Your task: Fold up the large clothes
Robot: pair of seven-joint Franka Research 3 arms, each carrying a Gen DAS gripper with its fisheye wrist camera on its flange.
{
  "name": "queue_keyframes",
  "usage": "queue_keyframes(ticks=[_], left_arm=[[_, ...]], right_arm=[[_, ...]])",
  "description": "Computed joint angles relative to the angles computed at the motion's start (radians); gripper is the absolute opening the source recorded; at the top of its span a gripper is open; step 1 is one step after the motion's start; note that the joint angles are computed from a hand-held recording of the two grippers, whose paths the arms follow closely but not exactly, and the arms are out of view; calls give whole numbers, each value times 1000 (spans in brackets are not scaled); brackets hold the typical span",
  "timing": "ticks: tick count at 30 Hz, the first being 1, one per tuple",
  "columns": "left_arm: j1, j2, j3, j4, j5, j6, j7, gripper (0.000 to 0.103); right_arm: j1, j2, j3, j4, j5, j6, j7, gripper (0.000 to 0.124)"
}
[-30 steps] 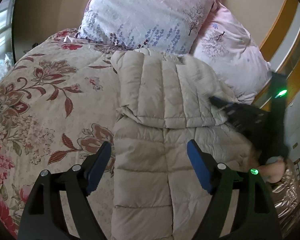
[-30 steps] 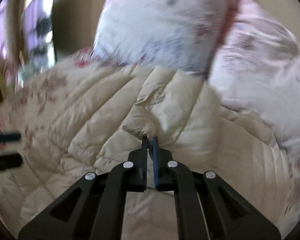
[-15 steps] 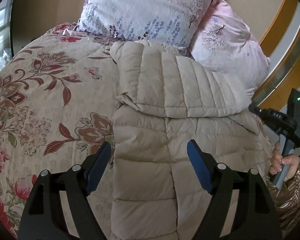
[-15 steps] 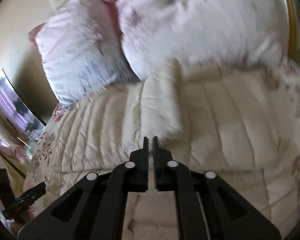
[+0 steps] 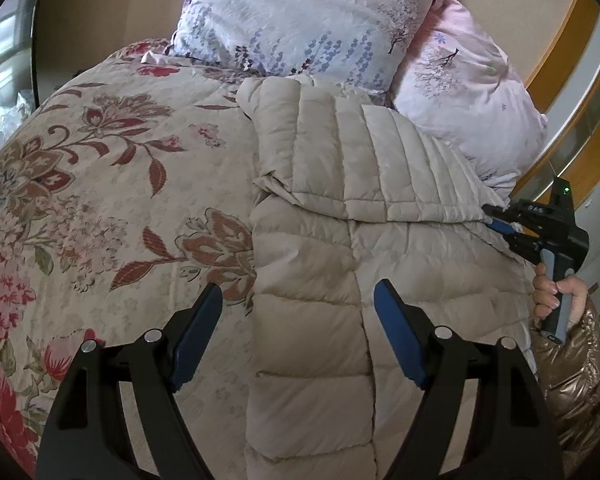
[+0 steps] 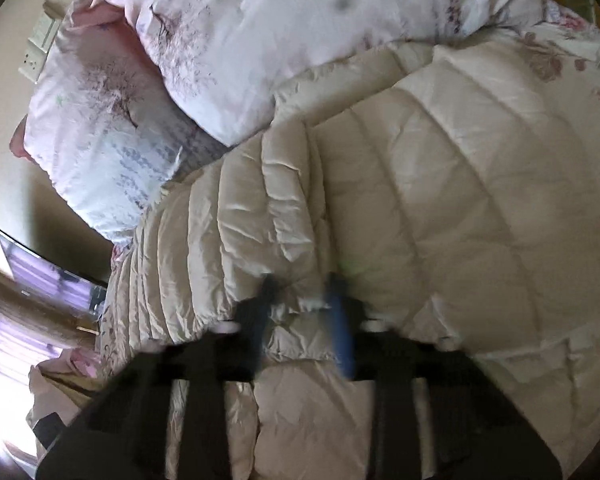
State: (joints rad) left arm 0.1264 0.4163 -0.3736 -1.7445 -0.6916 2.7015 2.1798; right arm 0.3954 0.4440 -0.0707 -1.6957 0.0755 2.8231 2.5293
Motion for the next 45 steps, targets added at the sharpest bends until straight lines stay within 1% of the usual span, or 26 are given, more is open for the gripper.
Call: queue_keyframes(ticks=[1,3,5,7,8,12,16,20,26,27,29,31,32,33,35,37,39,42,45], left_arm=[[3,-1,-1,-2,-2,-1,3,79],[8,-3,-3,-6,-10,0,10,79],[12,-4,-2,-9,-16,-1,13,79],[18,0,-5,-7,-27,-8,23,79],[19,3,-3,-4,-29,-14,24,79],[18,3,1,-6,-28,-30,30,79],[36,-10,-13,-20,-77,-41,87,79],[42,-30,-12,-42,-137,-53,147,79],[33,-58,15,-77,-205,-87,196,79],[32,-64,19,-84,-219,-94,206,79],[31,-79,29,-103,-251,-110,225,79],[31,-98,40,-126,-292,-131,249,79],[30,-106,47,-135,-311,-142,260,79],[29,-113,55,-144,-329,-156,271,79],[25,-129,70,-164,-367,-185,298,78],[21,-144,87,-183,-402,-219,323,77],[16,-161,103,-203,-437,-246,350,77],[13,-187,130,-235,-487,-314,388,77],[5,-219,159,-278,-520,-368,423,77]], right_arm=[[12,-8,-11,-15,-13,22,10,6],[67,-34,-70,-51,-80,53,69,6],[113,-66,-121,-84,-154,69,133,6],[137,-92,-145,-111,-217,64,187,6],[139,-102,-144,-119,-240,48,205,5],[100,-107,-96,-126,-265,-7,235,5],[77,-95,-67,-118,-279,-42,256,5],[55,-78,-42,-90,-275,-94,242,6],[31,-47,-17,-42,-252,-151,193,7],[25,-47,-11,-38,-245,-159,175,9],[12,-61,6,-54,-218,-146,142,13],[10,-93,11,-96,-205,-117,126,25],[8,-125,15,-136,-198,-95,117,40],[5,-154,20,-173,-190,-74,108,52],[-3,-232,30,-272,-178,-25,91,58],[-5,-315,31,-368,-205,-5,116,63],[-22,-416,43,-480,-244,10,158,68],[-64,-580,78,-645,-290,-21,229,70],[-91,-732,115,-786,-249,-71,241,70]])
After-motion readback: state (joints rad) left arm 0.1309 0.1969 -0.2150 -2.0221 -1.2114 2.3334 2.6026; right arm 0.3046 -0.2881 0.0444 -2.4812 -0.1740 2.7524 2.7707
